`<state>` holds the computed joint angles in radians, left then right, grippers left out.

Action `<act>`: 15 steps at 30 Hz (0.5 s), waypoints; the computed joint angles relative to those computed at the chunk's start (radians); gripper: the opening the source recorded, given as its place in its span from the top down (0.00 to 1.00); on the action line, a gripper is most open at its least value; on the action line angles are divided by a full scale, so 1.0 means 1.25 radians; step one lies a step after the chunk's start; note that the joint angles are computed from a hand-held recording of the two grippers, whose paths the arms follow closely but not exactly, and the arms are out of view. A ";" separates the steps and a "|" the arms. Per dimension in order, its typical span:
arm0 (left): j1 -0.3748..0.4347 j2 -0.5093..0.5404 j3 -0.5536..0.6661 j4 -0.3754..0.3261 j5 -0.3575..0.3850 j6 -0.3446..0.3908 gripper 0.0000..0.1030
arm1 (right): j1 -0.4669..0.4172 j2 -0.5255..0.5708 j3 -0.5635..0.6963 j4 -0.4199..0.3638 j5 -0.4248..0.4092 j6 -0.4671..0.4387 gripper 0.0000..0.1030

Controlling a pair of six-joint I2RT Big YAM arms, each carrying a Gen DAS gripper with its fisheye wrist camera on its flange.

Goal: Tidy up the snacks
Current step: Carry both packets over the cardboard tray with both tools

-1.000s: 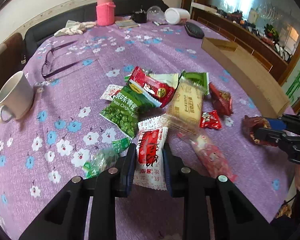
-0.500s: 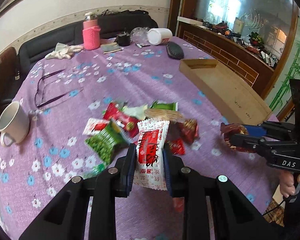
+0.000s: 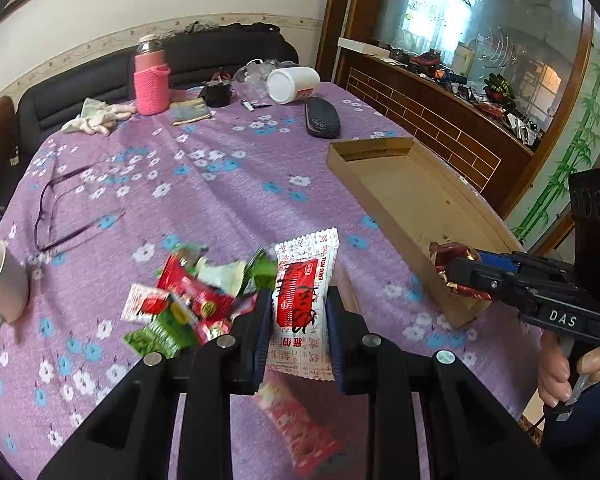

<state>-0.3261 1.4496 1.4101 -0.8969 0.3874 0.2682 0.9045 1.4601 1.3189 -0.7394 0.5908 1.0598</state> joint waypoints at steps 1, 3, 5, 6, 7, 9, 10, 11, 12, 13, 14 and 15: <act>-0.006 0.004 0.006 0.000 -0.002 -0.002 0.76 | -0.005 -0.008 -0.006 0.000 0.002 0.007 0.65; -0.018 0.015 0.023 -0.003 -0.004 -0.009 0.76 | -0.015 -0.020 -0.014 -0.005 0.003 0.019 0.65; -0.031 0.027 0.041 -0.009 -0.005 -0.016 0.76 | -0.027 -0.031 -0.022 -0.012 0.007 0.031 0.65; -0.042 0.035 0.051 -0.008 -0.011 -0.019 0.76 | -0.034 -0.036 -0.024 -0.018 0.008 0.038 0.65; -0.051 0.041 0.059 -0.006 -0.018 -0.022 0.76 | -0.044 -0.041 -0.028 -0.024 0.007 0.046 0.65; -0.071 0.062 0.088 -0.012 -0.024 -0.026 0.76 | -0.066 -0.055 -0.038 -0.026 0.001 0.055 0.65; -0.079 0.074 0.102 -0.019 -0.025 -0.029 0.76 | -0.079 -0.061 -0.042 -0.027 -0.003 0.057 0.65; -0.089 0.086 0.117 -0.024 -0.028 -0.033 0.76 | -0.091 -0.066 -0.046 -0.030 -0.005 0.062 0.65; -0.099 0.099 0.133 -0.027 -0.032 -0.040 0.76 | -0.104 -0.072 -0.051 -0.033 -0.006 0.071 0.65; -0.109 0.114 0.151 -0.035 -0.034 -0.045 0.76 | -0.119 -0.078 -0.056 -0.034 -0.012 0.078 0.65; -0.121 0.133 0.173 -0.042 -0.035 -0.049 0.76 | -0.134 -0.083 -0.061 -0.031 -0.021 0.082 0.65; -0.130 0.144 0.184 -0.043 -0.039 -0.053 0.76 | -0.150 -0.089 -0.067 -0.028 -0.028 0.088 0.65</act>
<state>-0.4885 1.6299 1.6401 -0.9501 0.3391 0.2016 0.7166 1.3493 1.2351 -0.7744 0.5558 1.1693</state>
